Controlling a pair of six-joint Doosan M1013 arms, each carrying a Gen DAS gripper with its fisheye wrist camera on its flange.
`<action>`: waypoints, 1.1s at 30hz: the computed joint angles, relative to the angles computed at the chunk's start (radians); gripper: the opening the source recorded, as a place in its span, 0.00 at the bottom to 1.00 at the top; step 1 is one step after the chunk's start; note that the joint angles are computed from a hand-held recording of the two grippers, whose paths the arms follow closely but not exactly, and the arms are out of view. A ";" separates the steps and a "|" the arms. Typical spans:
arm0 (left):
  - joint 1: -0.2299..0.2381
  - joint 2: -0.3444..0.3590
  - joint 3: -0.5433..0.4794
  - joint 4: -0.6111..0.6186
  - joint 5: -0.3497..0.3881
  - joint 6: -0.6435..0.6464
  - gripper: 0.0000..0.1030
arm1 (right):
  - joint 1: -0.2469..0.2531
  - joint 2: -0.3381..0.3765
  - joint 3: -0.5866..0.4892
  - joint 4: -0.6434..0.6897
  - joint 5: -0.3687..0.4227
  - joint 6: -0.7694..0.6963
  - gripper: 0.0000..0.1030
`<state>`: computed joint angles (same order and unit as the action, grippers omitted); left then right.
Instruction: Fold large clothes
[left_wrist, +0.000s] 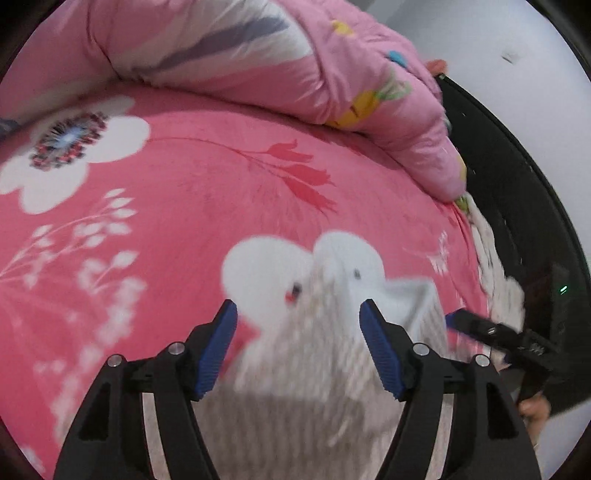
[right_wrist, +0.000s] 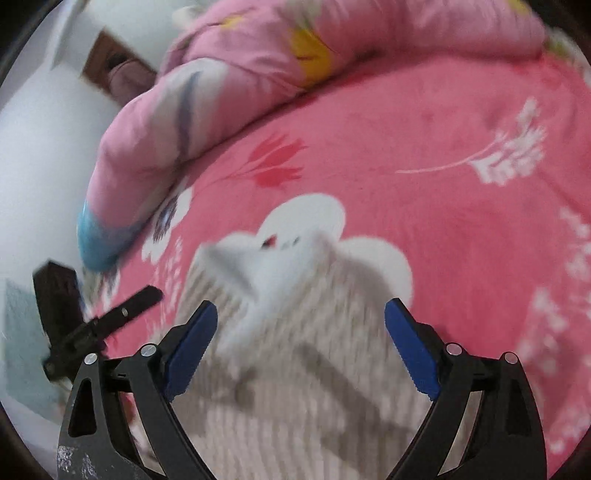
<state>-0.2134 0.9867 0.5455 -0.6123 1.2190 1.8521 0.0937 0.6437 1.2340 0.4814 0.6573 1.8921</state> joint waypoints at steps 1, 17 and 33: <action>-0.003 0.026 -0.044 0.004 0.020 -0.031 0.65 | -0.009 0.020 -0.017 0.049 0.012 -0.024 0.81; -0.015 -0.103 0.158 -0.121 -0.144 0.262 0.08 | 0.024 -0.077 0.062 0.022 -0.032 -0.195 0.09; 0.007 -0.394 0.730 -0.149 -0.368 0.801 0.07 | 0.157 -0.250 0.238 -0.439 -0.067 -0.076 0.45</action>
<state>-0.2066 0.5922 1.2754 -0.7610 0.8510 2.6533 0.2503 0.3937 1.4724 0.0429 0.5907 1.8165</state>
